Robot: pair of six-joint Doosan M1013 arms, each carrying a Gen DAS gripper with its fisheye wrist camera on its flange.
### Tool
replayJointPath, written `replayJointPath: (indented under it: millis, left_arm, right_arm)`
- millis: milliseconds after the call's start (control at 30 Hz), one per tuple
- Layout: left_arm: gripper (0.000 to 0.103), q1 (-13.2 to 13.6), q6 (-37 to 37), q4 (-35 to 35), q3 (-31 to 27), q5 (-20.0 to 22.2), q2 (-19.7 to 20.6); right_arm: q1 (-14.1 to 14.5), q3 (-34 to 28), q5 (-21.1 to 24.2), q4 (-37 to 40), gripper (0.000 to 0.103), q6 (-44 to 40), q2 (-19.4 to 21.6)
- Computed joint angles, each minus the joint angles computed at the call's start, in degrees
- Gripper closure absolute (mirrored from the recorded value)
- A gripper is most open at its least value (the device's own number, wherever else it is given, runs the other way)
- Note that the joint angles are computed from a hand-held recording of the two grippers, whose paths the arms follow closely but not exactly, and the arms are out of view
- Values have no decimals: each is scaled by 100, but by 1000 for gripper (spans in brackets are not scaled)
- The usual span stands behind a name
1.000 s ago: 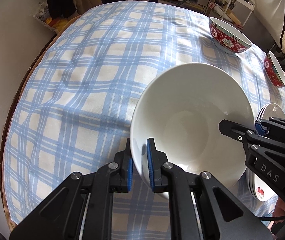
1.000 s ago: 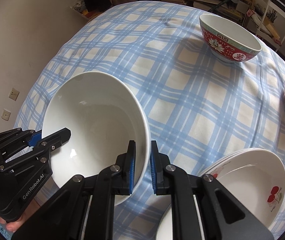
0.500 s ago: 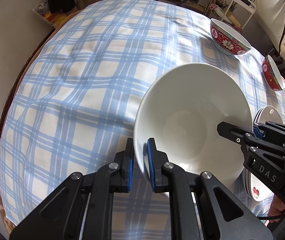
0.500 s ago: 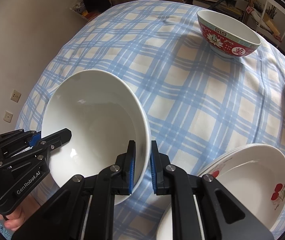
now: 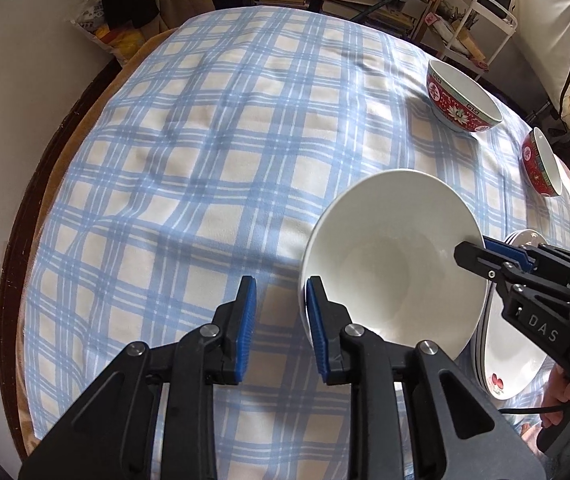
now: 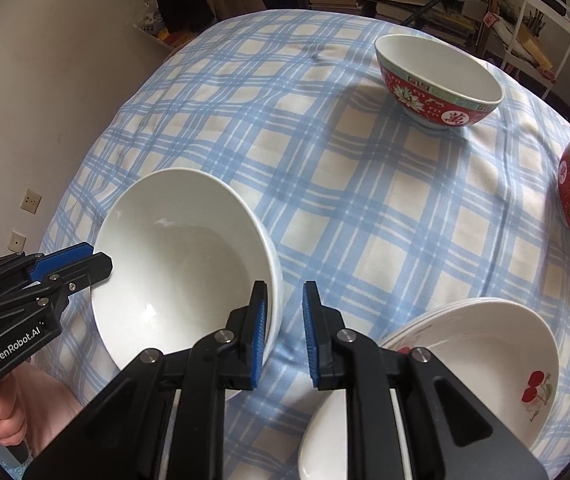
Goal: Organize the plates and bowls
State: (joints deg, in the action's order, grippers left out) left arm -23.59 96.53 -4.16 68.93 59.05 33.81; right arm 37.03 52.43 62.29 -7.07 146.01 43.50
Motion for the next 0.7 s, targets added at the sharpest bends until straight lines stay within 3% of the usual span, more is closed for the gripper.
replayJointPath:
  millis: [67,167,367,433,500,667,700]
  left_arm:
    - [74,-32,-16,143,-76,-22,4]
    - [59,-48,-51,187,-239,-59,27]
    - [38,-114,-86,214,-823,132,256]
    - [23,-137,-98,147,-1089,285,388]
    - [20,-165,-60,57,-1405,511,557]
    - [19,-302,-4,42,-2048,727,925]
    - [19,-324,2,9,-2178,760,1003]
  right_arm:
    - [-30,82,-82,-21,79,45,-87]
    - [-80,141,-80,-94,62,79,-181]
    - [-199,163,121,-408,56,174,-333]
    - [-265,220,111,-532,35,255,-411]
    - [-334,238,191,-692,23,375,-464]
    - [-557,168,443,-756,19,256,-493]
    - [-601,180,466,-772,14,269,-504]
